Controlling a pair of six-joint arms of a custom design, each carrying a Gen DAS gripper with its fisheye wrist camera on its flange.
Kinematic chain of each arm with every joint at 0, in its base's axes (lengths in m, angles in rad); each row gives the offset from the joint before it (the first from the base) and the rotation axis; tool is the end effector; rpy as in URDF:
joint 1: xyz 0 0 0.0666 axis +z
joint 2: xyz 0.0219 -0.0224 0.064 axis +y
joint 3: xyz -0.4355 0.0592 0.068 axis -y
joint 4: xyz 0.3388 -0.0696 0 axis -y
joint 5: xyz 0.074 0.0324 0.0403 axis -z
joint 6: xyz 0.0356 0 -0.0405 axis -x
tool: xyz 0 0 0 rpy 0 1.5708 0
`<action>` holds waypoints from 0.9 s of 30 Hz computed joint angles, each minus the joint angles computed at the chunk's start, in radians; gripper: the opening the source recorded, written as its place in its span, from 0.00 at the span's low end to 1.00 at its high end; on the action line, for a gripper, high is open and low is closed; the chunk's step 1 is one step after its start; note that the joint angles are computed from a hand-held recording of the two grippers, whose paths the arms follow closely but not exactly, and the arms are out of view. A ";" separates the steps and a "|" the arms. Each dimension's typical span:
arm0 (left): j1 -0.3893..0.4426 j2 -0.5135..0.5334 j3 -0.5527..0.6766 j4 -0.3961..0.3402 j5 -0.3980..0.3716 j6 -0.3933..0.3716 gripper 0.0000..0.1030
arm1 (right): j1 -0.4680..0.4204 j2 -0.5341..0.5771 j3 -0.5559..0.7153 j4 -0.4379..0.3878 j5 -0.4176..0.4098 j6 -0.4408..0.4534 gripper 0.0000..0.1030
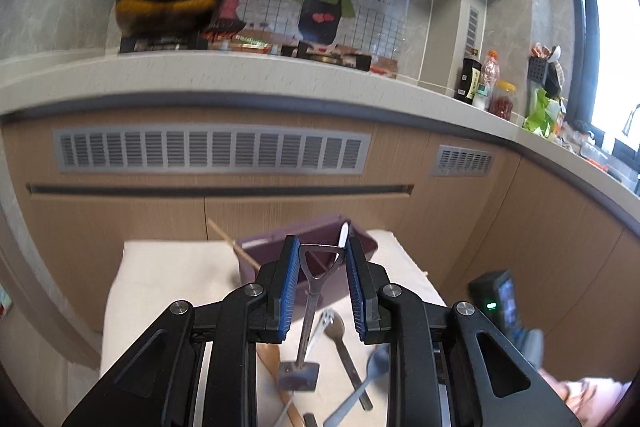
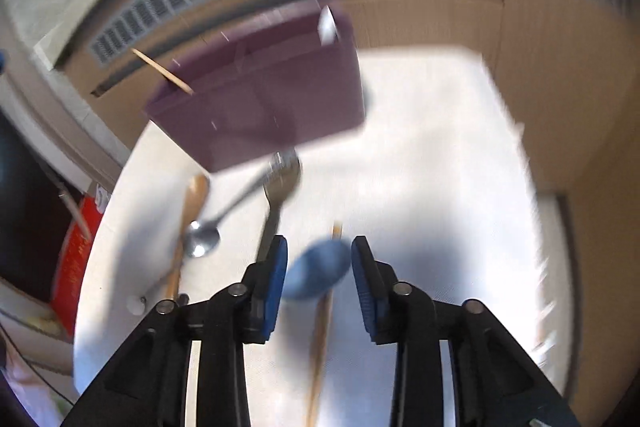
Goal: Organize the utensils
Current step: 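Lower the blue spoon and shovel scoop into the caddy and open both grippers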
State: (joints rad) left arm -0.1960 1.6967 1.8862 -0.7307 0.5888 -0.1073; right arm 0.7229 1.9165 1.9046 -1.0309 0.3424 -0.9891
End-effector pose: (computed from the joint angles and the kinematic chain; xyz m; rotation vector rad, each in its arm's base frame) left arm 0.5507 -0.1299 0.5644 0.6575 1.9741 -0.6726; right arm 0.4778 0.4050 0.4203 0.4537 2.4961 0.2302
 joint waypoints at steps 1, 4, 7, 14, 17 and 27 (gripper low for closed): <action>0.005 0.000 -0.007 -0.002 0.008 0.005 0.24 | -0.002 0.004 -0.014 0.013 -0.005 -0.023 0.31; 0.014 -0.003 -0.026 0.000 0.011 0.013 0.24 | -0.006 0.025 -0.024 0.025 -0.012 -0.029 0.20; 0.018 -0.001 -0.029 -0.006 0.010 0.015 0.24 | 0.000 0.040 0.010 0.002 -0.005 0.028 0.10; 0.008 0.007 -0.015 -0.018 0.011 0.027 0.24 | 0.040 -0.018 0.085 -0.037 0.165 0.172 0.05; -0.001 0.025 0.042 -0.031 0.022 0.049 0.24 | 0.046 -0.031 0.166 -0.063 0.236 0.251 0.05; -0.052 0.154 0.376 0.012 -0.020 0.110 0.24 | -0.004 0.177 0.811 -0.144 0.558 0.698 0.05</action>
